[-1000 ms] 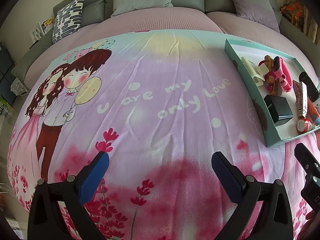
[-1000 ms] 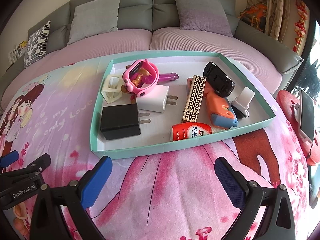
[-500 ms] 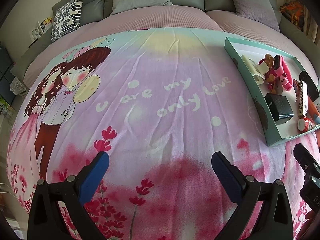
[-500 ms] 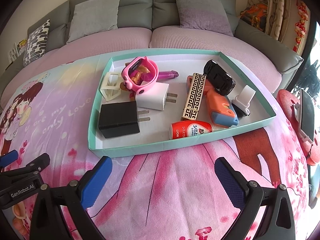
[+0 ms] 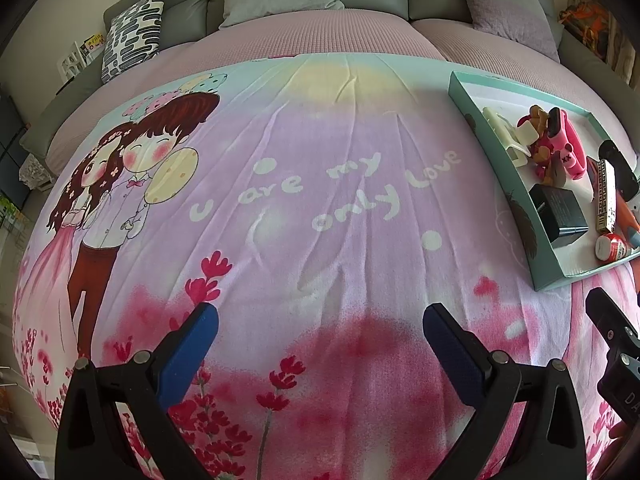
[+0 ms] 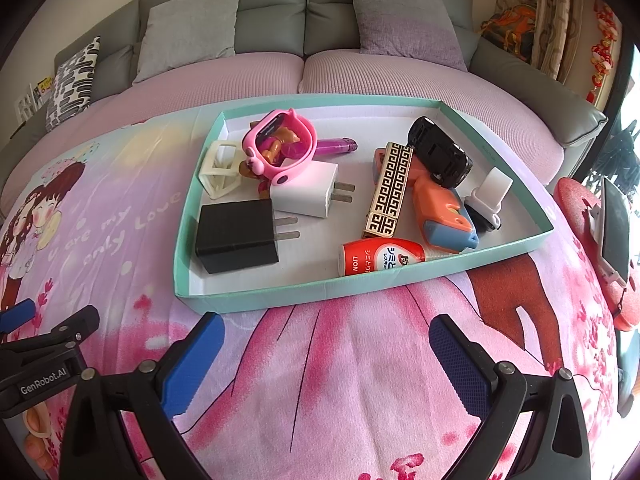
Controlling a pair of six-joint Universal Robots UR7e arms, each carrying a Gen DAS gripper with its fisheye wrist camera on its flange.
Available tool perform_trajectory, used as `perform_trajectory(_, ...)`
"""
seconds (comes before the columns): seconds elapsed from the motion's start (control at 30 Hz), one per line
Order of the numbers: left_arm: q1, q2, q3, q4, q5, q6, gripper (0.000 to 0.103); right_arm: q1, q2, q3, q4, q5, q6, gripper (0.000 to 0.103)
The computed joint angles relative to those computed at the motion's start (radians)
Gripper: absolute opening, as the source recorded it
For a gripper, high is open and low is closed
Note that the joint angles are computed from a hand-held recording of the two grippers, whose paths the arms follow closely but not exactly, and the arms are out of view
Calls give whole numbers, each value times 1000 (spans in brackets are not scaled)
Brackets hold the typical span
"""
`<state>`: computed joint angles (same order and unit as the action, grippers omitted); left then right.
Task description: Organize rigid objects
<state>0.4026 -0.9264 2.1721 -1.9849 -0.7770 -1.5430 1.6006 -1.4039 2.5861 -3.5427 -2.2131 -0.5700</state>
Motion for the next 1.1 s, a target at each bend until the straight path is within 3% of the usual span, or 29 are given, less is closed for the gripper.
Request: perform_trajectory(1.1, 7, -4, 4, -22, -6, 7, 102, 0, 6, -3, 8, -8, -1, 103)
